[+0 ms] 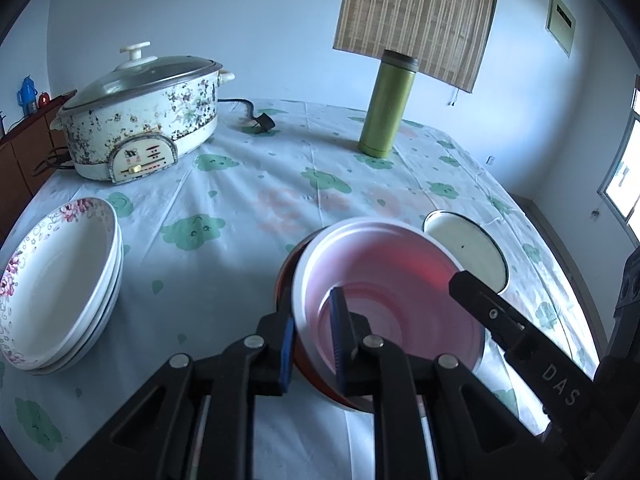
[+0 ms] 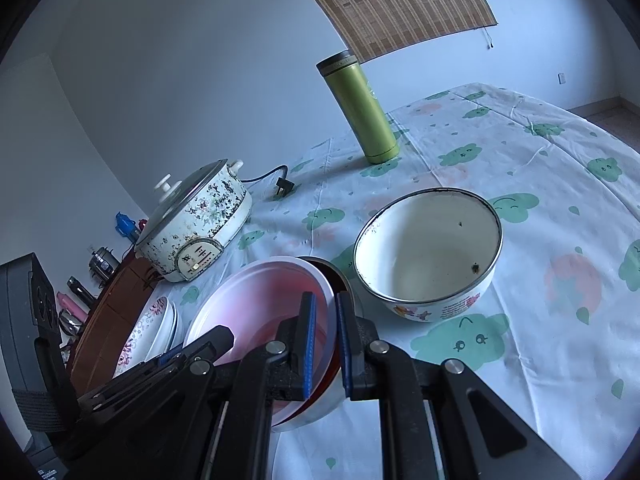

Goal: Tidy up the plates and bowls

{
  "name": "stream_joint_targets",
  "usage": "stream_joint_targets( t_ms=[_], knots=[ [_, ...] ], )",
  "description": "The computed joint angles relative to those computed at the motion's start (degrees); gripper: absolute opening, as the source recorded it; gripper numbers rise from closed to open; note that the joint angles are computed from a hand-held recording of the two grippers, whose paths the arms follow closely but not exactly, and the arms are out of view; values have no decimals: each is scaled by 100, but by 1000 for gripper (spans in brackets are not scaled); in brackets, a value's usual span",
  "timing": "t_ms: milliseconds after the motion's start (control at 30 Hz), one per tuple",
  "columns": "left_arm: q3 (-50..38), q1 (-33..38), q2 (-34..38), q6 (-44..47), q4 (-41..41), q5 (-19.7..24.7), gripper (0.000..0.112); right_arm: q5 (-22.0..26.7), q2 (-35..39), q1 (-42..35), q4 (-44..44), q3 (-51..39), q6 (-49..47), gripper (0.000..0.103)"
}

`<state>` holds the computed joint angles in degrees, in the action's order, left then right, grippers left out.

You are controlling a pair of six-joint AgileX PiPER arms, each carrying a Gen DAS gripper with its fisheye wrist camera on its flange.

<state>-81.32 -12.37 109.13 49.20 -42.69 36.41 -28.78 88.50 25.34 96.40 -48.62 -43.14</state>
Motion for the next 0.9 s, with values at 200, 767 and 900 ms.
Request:
stream_joint_targets(
  t_ms=[200, 767, 900],
  knots=[
    [-3, -8, 17, -53, 44, -55, 14, -17, -5, 5, 20, -33, -83, 12],
    [11, 77, -14, -115, -35, -94, 23, -542, -577, 17, -632, 537, 1239, 54],
    [-17, 184, -13, 33, -306, 68, 39, -607, -674, -14, -619, 605, 1326, 54]
  ],
)
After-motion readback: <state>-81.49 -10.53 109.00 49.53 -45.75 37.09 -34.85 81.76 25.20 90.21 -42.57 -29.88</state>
